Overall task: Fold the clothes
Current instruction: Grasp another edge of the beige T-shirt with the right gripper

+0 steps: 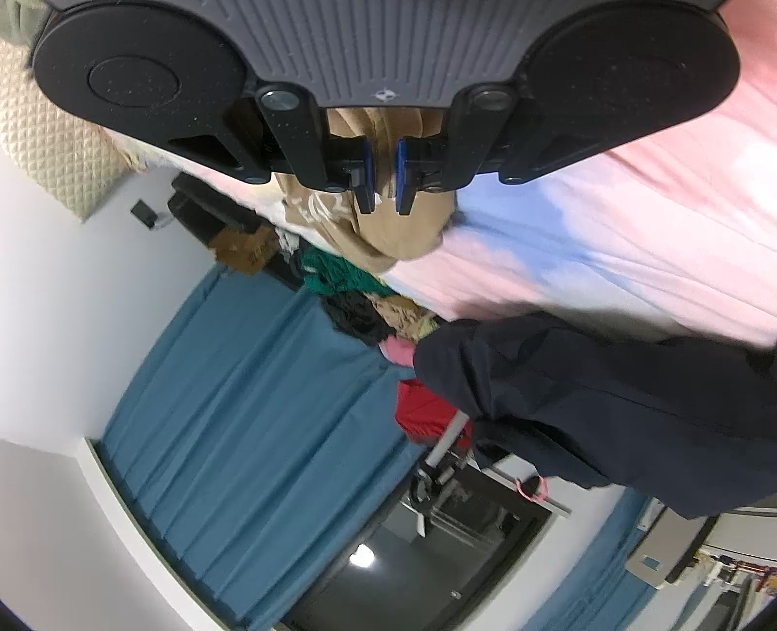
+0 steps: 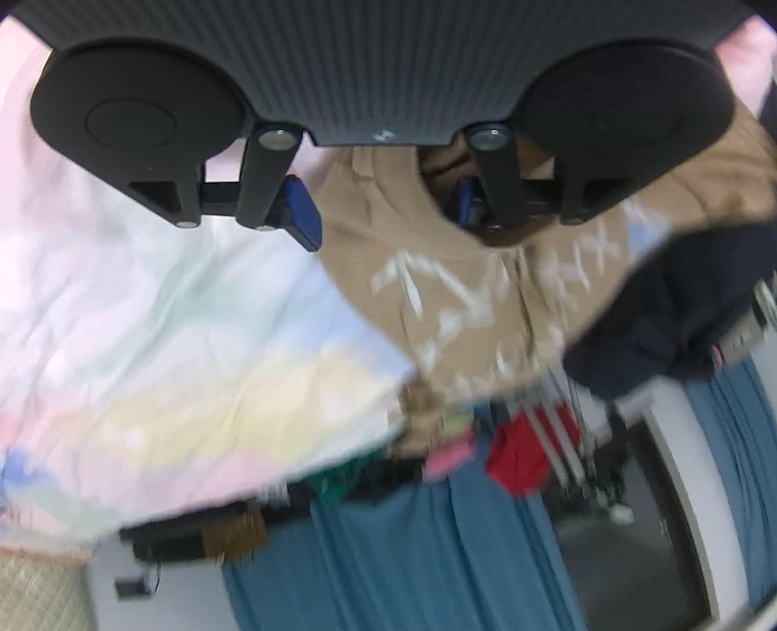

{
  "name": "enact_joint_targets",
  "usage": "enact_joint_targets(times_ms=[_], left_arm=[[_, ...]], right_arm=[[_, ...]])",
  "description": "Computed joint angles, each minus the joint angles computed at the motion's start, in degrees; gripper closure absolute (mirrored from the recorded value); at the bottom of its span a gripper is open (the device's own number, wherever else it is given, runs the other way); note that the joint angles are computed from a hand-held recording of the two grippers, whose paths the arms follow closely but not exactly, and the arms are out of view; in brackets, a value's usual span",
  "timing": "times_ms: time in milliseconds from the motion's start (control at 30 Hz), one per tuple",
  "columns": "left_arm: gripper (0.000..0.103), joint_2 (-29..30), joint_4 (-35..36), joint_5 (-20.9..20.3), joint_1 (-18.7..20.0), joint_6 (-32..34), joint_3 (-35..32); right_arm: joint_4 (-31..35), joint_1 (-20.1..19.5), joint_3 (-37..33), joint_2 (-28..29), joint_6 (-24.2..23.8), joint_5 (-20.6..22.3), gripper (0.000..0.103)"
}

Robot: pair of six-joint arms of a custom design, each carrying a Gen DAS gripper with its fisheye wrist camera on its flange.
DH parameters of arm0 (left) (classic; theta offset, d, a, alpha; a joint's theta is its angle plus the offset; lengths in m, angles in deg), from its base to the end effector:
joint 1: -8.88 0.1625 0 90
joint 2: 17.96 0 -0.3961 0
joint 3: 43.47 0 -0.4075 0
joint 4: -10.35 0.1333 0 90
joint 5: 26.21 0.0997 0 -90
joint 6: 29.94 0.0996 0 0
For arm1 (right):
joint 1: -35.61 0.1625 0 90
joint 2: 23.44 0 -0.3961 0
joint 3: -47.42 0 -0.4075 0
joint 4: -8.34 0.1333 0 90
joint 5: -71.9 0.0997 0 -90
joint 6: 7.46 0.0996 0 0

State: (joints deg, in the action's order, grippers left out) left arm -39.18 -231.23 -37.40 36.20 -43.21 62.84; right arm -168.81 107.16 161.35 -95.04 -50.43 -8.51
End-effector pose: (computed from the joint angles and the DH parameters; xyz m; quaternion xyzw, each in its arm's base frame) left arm -0.3041 -0.4171 -0.0164 -0.0461 0.7325 -0.6606 0.1579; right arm -0.0370 -0.5846 0.2646 0.2268 -0.8935 0.3661 0.1276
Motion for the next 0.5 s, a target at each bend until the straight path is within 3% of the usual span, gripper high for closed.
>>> enact_joint_targets(times_ms=[167, 200, 233, 300, 433, 500], left_arm=[[0.094, 0.2, -9.7, 2.2, 0.5, 11.1, -4.5], [0.094, 0.1, -10.2, 2.6, 0.5, 11.8, -4.6], [0.094, 0.0, -9.4, 2.9, 0.6, 11.4, -4.6], [0.094, -0.2, -4.2, 3.4, 0.6, 7.9, -3.9], [0.093, -0.9, 5.4, 3.9, 0.6, 1.8, -2.2], [0.092, -1.5, 10.1, 3.8, 0.6, -1.5, -1.1]], right_arm=[[1.1, 0.7, -1.4, 3.3, -2.7, -10.2, 0.048], [0.9, 0.2, -1.3, 3.1, -2.4, -9.4, 0.053], [0.1, -0.1, -0.7, 2.4, -2.4, -7.7, 0.069], [-1.5, -0.8, 0.7, 0.7, -3.1, -3.3, 0.087], [-4.3, -2.5, 3.8, -2.8, -5.7, 8.4, 0.091], [-3.8, -1.7, 3.4, -3.0, -5.6, 9.0, 0.091]])
